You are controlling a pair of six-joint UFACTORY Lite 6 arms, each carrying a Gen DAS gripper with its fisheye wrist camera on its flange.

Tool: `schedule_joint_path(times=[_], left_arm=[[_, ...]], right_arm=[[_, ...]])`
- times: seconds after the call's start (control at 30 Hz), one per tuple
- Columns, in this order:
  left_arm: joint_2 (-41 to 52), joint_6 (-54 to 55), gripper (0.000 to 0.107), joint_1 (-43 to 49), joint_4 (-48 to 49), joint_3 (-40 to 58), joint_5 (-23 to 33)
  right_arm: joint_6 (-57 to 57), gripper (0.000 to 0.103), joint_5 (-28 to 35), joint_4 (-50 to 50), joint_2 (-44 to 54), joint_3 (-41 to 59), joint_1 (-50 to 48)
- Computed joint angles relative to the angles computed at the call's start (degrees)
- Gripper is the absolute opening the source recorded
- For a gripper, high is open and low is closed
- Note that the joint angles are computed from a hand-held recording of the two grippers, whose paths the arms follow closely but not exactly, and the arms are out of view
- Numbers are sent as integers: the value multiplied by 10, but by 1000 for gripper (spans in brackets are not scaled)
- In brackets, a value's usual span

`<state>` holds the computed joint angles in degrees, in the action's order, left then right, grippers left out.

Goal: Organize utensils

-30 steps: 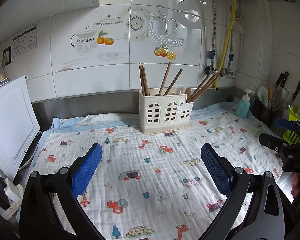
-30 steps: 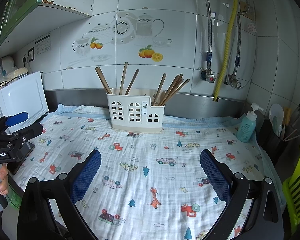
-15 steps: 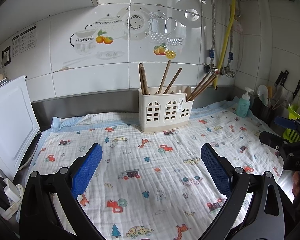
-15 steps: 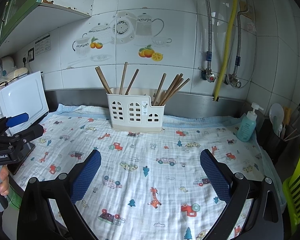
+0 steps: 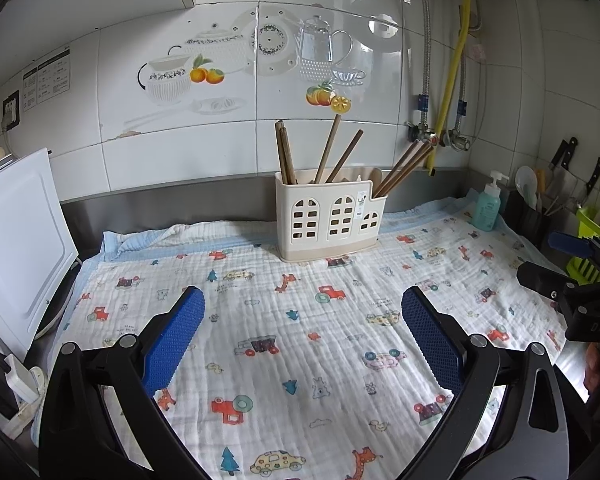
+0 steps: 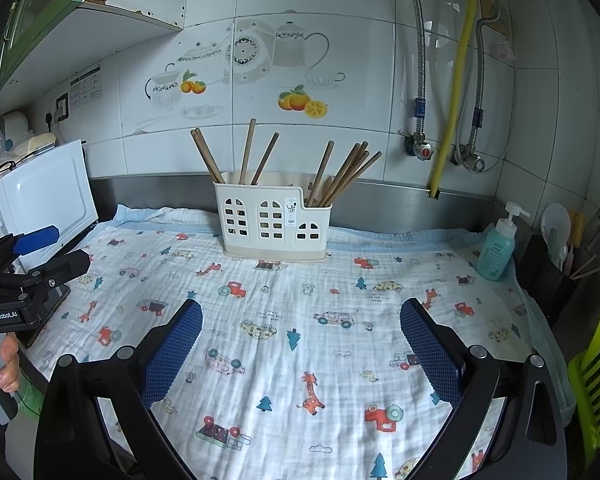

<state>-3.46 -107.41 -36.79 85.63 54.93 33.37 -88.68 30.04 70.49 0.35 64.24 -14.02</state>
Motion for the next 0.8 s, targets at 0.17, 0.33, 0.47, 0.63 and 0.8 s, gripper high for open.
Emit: schedule_joint_path(times=[0.17,0.33,0.47,0.63,0.8], left_arm=[[7,-3,98,-1,1,2,-2],[10,-3,98,-2,1,4,-2],[11,-6,98,-3,4,4,-2],[9,-25,98,-8,16,-1,6],[9,-22,98,-7,14,-1,10]], right_arm=[[-1,96,-1,0,2,0,1],[1,96,-1,0,3,0,1],[-3,96,0,2,4,-1,1],[-14,96,1,12,1,-8,0],[-15,96,1,13,0,-9,0]])
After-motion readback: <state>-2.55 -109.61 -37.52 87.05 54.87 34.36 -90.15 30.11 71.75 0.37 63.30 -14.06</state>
